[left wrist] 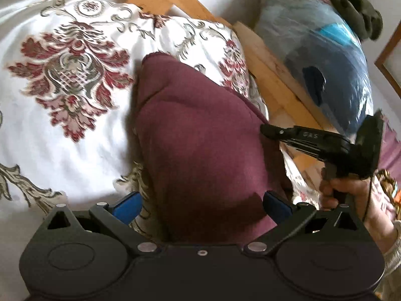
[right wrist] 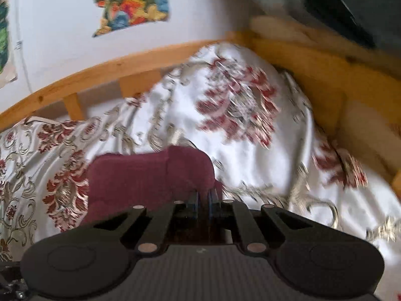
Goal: Fold small clothes
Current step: 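Fold the held side over the shirt body with the right tool, release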
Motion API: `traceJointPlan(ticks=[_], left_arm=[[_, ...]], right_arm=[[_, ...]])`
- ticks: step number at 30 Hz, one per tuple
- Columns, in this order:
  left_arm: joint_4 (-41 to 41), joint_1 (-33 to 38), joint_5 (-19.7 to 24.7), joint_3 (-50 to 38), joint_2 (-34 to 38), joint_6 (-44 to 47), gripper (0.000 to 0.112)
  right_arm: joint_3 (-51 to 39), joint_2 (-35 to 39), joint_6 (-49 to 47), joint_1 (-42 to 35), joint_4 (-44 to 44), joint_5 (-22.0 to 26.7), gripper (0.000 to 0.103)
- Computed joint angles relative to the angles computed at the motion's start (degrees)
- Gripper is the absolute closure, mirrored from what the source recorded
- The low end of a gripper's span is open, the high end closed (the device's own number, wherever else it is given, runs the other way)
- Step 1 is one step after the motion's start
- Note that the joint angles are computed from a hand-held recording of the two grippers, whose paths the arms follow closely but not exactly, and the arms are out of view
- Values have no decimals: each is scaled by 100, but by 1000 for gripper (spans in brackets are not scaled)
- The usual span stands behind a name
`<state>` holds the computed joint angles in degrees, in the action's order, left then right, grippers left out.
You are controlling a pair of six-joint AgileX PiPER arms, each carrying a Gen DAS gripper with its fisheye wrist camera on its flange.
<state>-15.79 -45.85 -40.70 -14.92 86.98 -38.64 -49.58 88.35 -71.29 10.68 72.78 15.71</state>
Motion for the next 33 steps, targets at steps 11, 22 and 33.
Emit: traceJointPlan(ticks=[11, 22, 33], left_arm=[[582, 159, 80, -121, 385, -415, 10], [289, -14, 191, -217, 461, -72, 10], [-836, -387, 1178, -527, 56, 736, 10]], right_arm=[[638, 147, -2635, -150, 2125, -68, 90], [1245, -639, -1584, -700, 1447, 732, 63], [1873, -1165, -1682, -1181, 1369, 859, 102]])
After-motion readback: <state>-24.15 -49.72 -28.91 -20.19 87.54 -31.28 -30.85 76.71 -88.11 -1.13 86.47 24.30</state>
